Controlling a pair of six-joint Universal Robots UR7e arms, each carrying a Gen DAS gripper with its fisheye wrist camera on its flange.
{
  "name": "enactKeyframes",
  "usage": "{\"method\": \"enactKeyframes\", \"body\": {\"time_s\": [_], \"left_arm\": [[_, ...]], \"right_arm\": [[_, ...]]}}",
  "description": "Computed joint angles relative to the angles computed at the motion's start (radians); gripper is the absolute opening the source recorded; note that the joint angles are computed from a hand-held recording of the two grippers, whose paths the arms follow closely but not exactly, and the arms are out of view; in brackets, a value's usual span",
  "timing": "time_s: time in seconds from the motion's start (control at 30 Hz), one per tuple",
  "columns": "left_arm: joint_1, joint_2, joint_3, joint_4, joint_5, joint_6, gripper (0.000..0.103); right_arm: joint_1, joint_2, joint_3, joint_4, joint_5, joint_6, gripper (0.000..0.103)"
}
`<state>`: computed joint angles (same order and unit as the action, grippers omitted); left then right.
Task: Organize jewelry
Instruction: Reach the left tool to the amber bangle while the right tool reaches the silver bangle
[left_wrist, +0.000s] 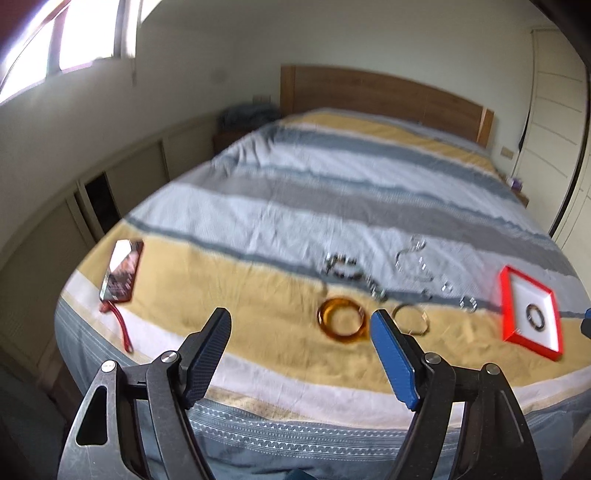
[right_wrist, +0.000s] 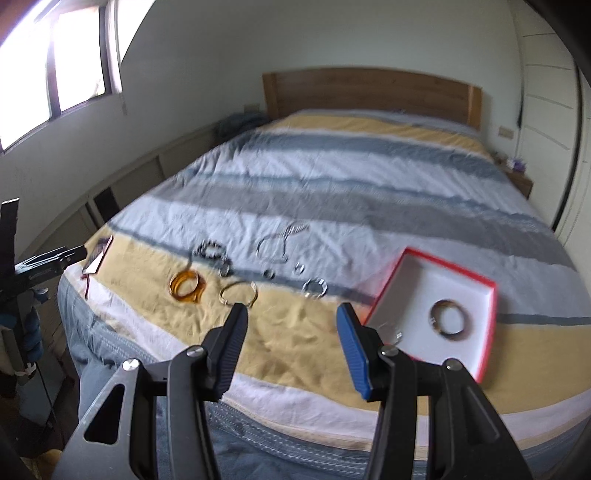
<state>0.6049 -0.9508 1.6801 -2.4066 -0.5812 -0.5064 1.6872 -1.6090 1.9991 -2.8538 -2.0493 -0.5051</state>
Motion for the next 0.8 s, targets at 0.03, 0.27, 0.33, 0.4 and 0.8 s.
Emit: {"method": "enactKeyframes", "body": {"time_s": [0.03,0.27,0.33,0.4,0.8], "left_arm": [[0.013,0.010,-0.008,0.012,-0.009,-0.004,0.077],[0.101,0.104,-0.093,0.055,-0.055,-0.015,0.077],[0.123,0.127,-0.118,0.060,-0.077,-0.015,0.076],[0.148,0.154,-0.148,0.066,-0.102,-0.009,0.073],[0.239,0.318,-0.350,0.166,-0.199,0.060,0.049]], "right_arm": [[-0.007,0.019,-0.008,0.012,0.003,0.004,0.048],[-0.043,0.175,-0.105,0.067,0.011,0.024,0.048],[-0.057,0.227,-0.151,0.104,0.023,0.039,0.048],[-0.068,0.277,-0.192,0.134,0.031,0.037,0.048],[-0.127,0.516,-0.402,0.260,0.095,0.049,0.042]]}}
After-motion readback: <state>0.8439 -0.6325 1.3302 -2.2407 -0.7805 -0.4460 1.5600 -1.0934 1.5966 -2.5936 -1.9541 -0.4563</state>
